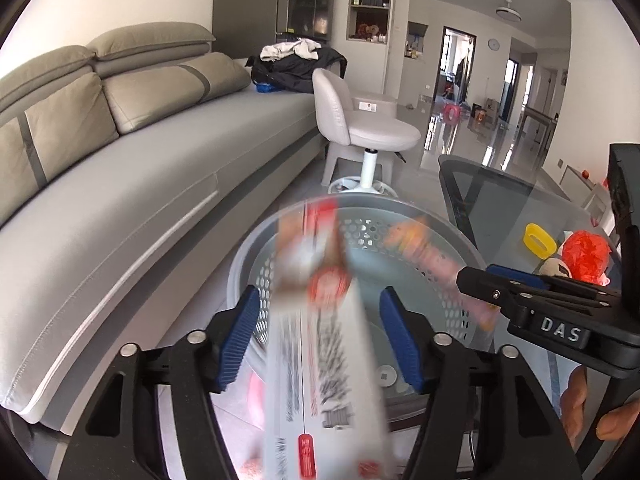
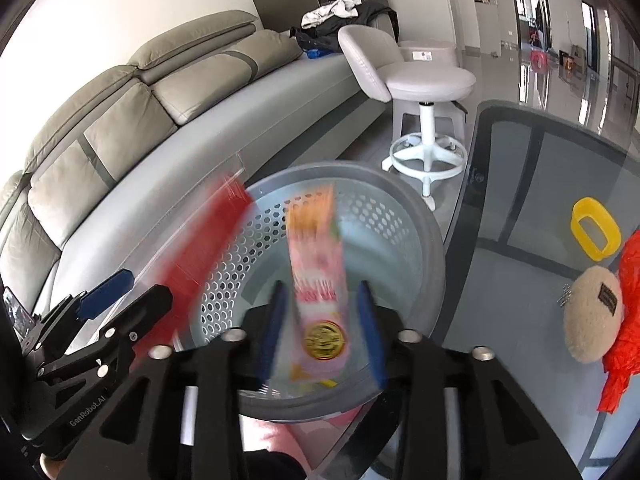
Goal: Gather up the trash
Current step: 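Carry the box and packet over the basket and open both tools to drop them, then move both tools back over the table toward the fluffy ball and pig toy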
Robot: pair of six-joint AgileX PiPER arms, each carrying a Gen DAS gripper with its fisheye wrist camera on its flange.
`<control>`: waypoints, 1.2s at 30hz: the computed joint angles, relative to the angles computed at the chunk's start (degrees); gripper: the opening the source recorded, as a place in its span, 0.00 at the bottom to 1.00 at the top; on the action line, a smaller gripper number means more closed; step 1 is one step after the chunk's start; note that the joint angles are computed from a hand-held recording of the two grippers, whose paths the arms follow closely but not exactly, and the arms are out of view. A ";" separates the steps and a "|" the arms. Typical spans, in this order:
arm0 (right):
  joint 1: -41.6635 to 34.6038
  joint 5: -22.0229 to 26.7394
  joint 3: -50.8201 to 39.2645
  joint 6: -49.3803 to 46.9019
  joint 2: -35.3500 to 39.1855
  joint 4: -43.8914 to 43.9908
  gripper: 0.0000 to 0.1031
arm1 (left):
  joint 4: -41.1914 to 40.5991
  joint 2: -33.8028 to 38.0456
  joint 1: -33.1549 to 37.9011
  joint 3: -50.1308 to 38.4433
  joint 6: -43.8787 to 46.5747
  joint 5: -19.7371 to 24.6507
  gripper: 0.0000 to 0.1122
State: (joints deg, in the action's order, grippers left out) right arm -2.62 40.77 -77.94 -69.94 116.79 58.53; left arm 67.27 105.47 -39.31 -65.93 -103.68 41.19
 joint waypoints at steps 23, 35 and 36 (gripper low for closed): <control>-3.09 -1.83 5.55 -4.97 -3.60 3.30 0.53 | -1.45 0.47 0.10 -0.05 0.55 -0.82 0.61; -12.26 -0.68 9.76 -10.18 -5.70 4.10 0.53 | -4.73 3.16 -2.40 -5.63 4.93 -0.07 0.61; -13.63 -0.27 9.68 -10.61 -5.79 3.77 0.53 | -5.30 3.51 -2.78 -6.57 5.84 0.21 0.61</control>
State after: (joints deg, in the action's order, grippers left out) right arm -16.25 40.50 -68.26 -80.55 111.00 62.29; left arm 61.97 108.98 -42.09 -72.51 -97.84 41.40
